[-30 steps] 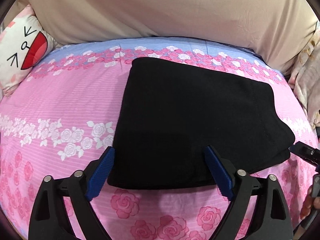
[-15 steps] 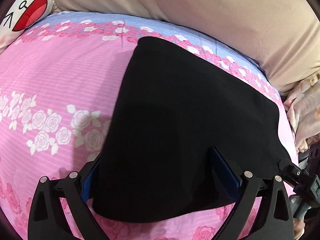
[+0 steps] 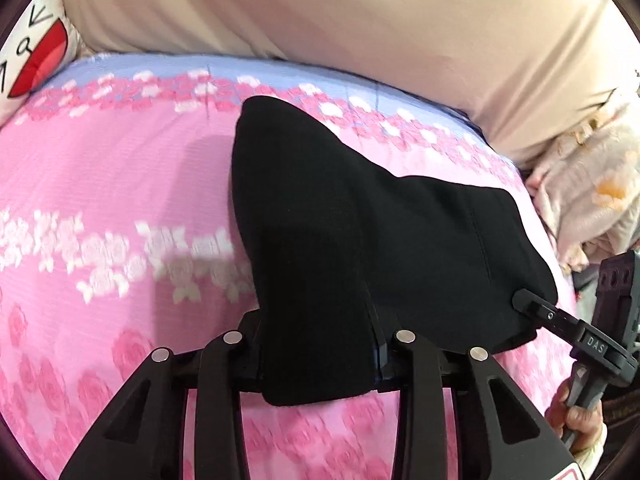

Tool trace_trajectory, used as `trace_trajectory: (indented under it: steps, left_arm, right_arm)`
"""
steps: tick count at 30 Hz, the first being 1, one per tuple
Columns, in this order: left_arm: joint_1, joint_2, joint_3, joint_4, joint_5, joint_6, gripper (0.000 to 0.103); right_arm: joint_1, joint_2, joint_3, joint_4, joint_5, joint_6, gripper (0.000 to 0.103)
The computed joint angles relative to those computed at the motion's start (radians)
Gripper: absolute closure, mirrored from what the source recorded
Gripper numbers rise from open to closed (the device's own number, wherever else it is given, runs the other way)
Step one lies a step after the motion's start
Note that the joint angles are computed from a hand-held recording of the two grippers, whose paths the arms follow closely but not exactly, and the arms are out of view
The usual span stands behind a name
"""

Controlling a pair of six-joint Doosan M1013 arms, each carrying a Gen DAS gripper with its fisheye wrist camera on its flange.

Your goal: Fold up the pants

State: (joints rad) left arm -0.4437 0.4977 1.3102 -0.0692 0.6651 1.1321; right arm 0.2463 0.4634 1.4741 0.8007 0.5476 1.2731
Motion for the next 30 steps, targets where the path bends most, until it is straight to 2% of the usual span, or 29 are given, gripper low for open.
trace_trajectory:
  steps: [5, 7, 8, 9, 10, 11, 12, 15, 17, 18, 19, 20, 22, 26, 27, 29, 30]
  left_arm:
    - [-0.021, -0.042, 0.043, -0.060, 0.055, 0.080, 0.070]
    - [-0.035, -0.056, 0.065, -0.046, 0.071, 0.080, 0.063]
    - [-0.042, -0.059, 0.076, -0.031, 0.078, 0.071, 0.055]
    - [-0.052, -0.063, 0.091, 0.014, 0.075, 0.041, 0.047]
    - [-0.056, -0.067, 0.104, 0.057, 0.065, 0.012, 0.044]
    - [-0.059, -0.070, 0.111, 0.091, 0.063, -0.013, 0.042]
    - [-0.058, -0.073, 0.115, 0.106, 0.066, -0.028, 0.042]
    - [-0.053, -0.109, 0.135, 0.186, 0.036, -0.098, 0.042]
    - [-0.059, -0.133, 0.142, 0.343, 0.008, -0.215, 0.040]
    - [-0.062, -0.139, 0.142, 0.413, -0.014, -0.263, 0.033]
    - [-0.065, -0.138, 0.138, 0.468, -0.020, -0.306, 0.031]
    - [-0.071, -0.130, 0.126, 0.540, -0.019, -0.360, 0.030]
    - [-0.074, -0.108, 0.102, 0.578, -0.026, -0.364, 0.029]
    - [-0.074, -0.041, 0.033, 0.528, 0.020, -0.318, 0.028]
    - [-0.075, -0.032, 0.025, 0.518, 0.034, -0.314, 0.028]
    - [-0.076, -0.008, 0.008, 0.514, 0.070, -0.319, 0.028]
    - [-0.080, 0.000, 0.001, 0.528, 0.091, -0.332, 0.028]
  right_arm:
    - [-0.012, -0.051, 0.068, 0.016, 0.039, 0.000, 0.064]
    - [-0.016, -0.071, 0.096, 0.003, 0.052, 0.016, 0.064]
    - [-0.013, -0.077, 0.107, -0.039, 0.053, 0.051, 0.061]
    - [-0.012, -0.076, 0.114, -0.066, 0.059, 0.076, 0.054]
    - [-0.012, -0.074, 0.117, -0.089, 0.063, 0.095, 0.046]
    - [-0.011, -0.073, 0.122, -0.132, 0.058, 0.140, 0.031]
    - [-0.014, -0.075, 0.127, -0.151, 0.056, 0.176, 0.026]
    - [-0.022, -0.110, 0.152, -0.144, -0.006, 0.182, 0.026]
    - [-0.010, -0.141, 0.160, -0.251, -0.101, 0.241, 0.025]
    - [-0.003, -0.145, 0.153, -0.308, -0.128, 0.264, 0.025]
    - [0.006, -0.143, 0.139, -0.372, -0.146, 0.291, 0.025]
    - [0.021, -0.129, 0.111, -0.482, -0.154, 0.344, 0.025]
    - [0.040, -0.081, 0.044, -0.617, -0.132, 0.411, 0.025]
    - [0.044, 0.026, -0.081, -0.570, -0.034, 0.335, 0.026]
    - [0.043, 0.049, -0.105, -0.555, -0.006, 0.325, 0.030]
    - [0.046, 0.060, -0.104, -0.549, -0.015, 0.292, 0.052]
    - [0.044, 0.062, -0.109, -0.495, 0.004, 0.234, 0.070]
